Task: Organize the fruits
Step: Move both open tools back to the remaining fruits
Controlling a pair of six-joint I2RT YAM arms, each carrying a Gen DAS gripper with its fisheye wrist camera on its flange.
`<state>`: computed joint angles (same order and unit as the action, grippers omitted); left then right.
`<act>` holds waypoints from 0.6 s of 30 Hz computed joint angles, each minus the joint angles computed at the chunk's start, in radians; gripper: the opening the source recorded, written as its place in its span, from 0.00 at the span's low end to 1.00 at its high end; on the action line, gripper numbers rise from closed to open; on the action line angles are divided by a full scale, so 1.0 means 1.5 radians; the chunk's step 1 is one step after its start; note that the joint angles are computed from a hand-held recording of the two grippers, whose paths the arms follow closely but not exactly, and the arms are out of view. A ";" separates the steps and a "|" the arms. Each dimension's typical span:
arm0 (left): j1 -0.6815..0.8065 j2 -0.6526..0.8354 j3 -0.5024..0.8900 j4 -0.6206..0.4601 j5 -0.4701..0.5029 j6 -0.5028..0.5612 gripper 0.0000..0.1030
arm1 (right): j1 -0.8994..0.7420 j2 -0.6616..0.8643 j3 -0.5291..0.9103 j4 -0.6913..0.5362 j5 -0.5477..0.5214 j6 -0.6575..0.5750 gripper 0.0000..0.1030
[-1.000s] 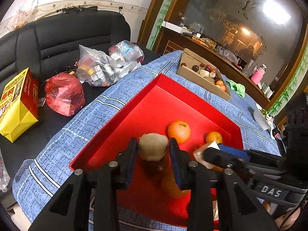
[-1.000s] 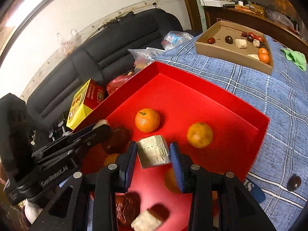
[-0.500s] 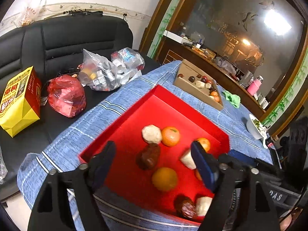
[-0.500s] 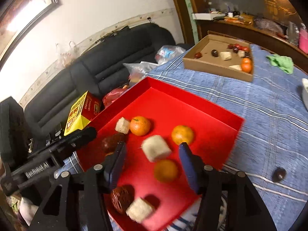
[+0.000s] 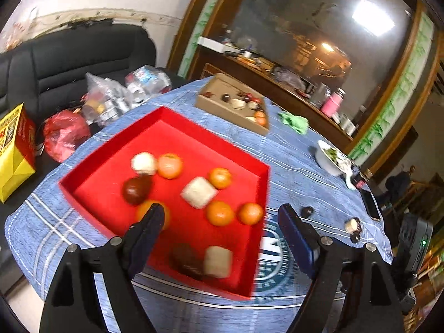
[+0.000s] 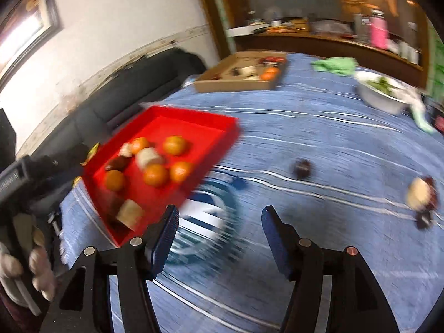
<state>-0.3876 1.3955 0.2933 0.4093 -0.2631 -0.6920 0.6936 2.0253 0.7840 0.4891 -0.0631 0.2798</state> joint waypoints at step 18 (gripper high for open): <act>-0.251 0.384 0.346 0.043 0.064 0.002 0.91 | -0.280 -0.230 -0.434 0.300 0.129 0.043 0.68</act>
<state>-0.7646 1.9712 0.8117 0.4739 -0.1674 -0.6893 0.2731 1.6806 0.1329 0.9394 0.1298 0.3444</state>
